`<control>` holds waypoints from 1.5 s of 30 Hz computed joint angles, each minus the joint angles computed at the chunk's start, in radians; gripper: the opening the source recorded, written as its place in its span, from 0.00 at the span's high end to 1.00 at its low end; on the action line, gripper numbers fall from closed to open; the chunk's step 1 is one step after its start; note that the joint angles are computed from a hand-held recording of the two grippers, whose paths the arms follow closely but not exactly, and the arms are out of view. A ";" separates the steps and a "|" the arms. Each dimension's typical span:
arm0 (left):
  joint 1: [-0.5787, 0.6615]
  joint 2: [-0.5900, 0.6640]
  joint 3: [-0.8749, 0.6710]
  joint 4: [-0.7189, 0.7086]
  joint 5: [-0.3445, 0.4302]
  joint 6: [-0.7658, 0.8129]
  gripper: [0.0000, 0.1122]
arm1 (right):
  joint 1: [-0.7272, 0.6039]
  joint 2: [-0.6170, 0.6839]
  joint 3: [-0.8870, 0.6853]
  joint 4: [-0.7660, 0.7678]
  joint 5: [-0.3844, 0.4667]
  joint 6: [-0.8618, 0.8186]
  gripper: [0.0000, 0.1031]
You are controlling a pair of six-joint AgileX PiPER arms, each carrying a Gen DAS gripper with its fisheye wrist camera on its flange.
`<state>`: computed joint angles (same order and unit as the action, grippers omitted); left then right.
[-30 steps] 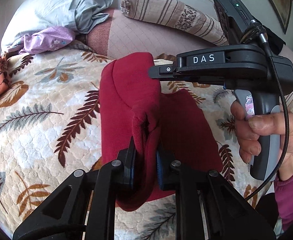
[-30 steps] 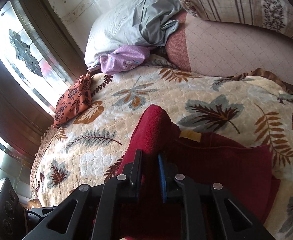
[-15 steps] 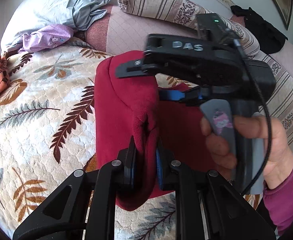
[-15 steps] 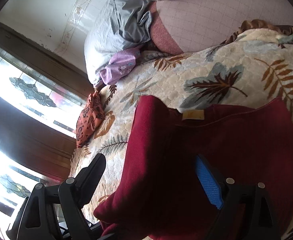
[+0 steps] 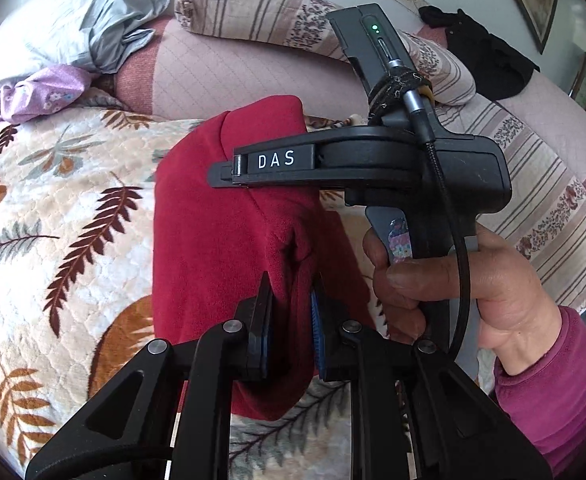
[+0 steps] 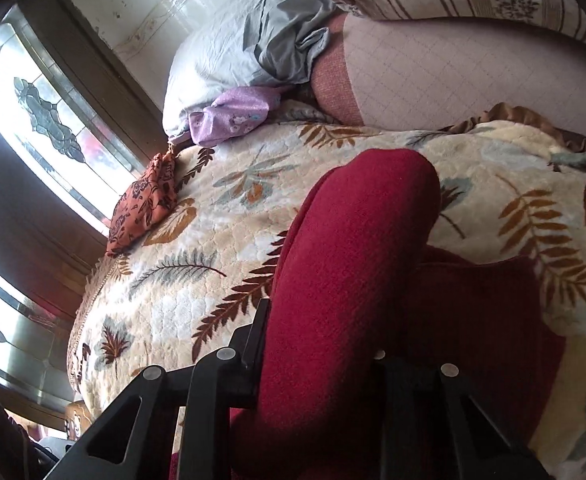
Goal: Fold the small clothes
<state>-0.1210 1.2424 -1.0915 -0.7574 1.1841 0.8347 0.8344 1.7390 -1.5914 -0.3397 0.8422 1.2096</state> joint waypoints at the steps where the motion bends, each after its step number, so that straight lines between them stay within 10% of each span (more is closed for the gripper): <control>1: -0.036 -0.003 0.004 0.005 -0.013 -0.020 0.87 | -0.003 -0.030 0.033 -0.006 0.008 0.004 0.75; 13: -0.369 0.050 0.093 0.153 -0.247 -0.260 0.87 | -0.089 -0.222 0.428 0.021 -0.133 0.068 0.75; 19: -0.323 0.050 0.094 0.154 -0.150 -0.225 0.74 | -0.124 -0.240 0.559 0.055 -0.262 0.108 0.56; 24: -0.120 -0.049 0.088 0.125 -0.014 -0.030 0.73 | -0.030 -0.360 0.548 -0.069 -0.058 0.256 0.53; 29: -0.039 -0.062 0.097 0.184 -0.093 -0.033 0.73 | 0.234 -0.388 0.432 -0.312 0.211 0.420 0.53; 40: -0.152 0.026 0.220 0.315 -0.370 -0.159 0.73 | 0.304 -0.175 0.456 -0.184 0.223 0.364 0.60; 45: -0.102 0.019 0.184 0.269 -0.334 -0.122 0.73 | 0.340 -0.255 0.502 -0.224 0.228 0.475 0.60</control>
<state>-0.2230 1.2612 -0.9071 -0.4886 0.8501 0.7128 1.1744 1.4841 -1.0890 -0.5638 1.0706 1.6846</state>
